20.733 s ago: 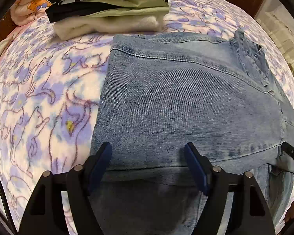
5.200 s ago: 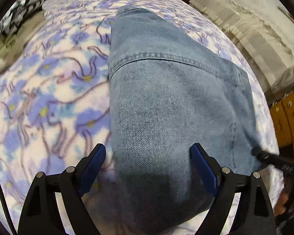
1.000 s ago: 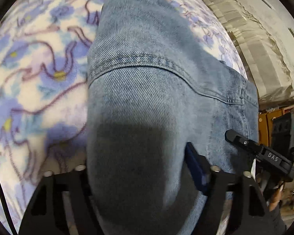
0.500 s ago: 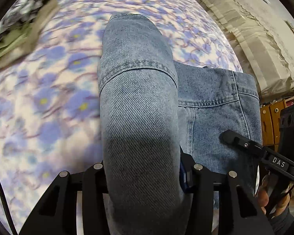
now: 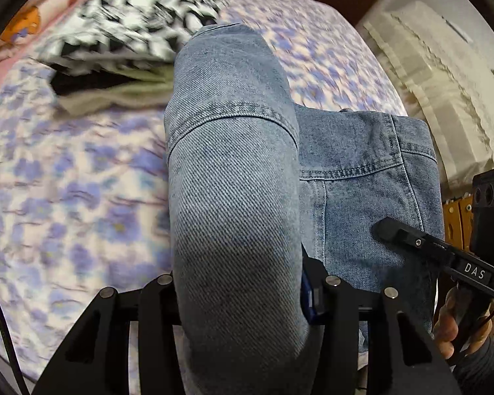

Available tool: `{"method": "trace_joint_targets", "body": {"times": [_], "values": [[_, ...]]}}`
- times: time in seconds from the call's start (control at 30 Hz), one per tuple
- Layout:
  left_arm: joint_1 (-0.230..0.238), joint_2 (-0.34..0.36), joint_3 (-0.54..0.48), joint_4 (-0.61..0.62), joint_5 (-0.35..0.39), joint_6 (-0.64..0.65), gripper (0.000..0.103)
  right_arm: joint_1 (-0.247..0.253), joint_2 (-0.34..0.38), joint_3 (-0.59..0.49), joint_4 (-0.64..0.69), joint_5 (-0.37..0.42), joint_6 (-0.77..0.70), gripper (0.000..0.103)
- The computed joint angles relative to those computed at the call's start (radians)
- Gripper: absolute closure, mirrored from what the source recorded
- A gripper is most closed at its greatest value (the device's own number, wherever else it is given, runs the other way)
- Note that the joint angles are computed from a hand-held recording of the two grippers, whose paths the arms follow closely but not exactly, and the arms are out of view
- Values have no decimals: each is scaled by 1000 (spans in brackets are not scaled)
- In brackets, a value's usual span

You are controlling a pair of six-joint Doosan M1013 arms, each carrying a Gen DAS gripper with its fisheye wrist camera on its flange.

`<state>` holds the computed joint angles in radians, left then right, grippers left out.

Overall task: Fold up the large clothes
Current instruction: 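Grasp the folded jacket with both tools and lift it off the blanket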

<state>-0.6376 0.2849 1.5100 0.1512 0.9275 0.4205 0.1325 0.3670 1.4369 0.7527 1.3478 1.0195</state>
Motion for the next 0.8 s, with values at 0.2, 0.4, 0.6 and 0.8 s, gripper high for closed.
{"method": "trace_joint_targets", "body": {"times": [0.2,0.4,0.6,0.8], "values": [[45,-99,59,93,11,-32,57,57,8,-51,78,-7,-9,85],[146,-128,53,143,-7,65,57,127,92,-198,149,-38,-10,85],[288,-89,-14,132,-74,275,57,176,216,-394,197,-76,38,85],[432,13,-121,35,-115,485,56,225,420,-713,157,-66,177,85]]}}
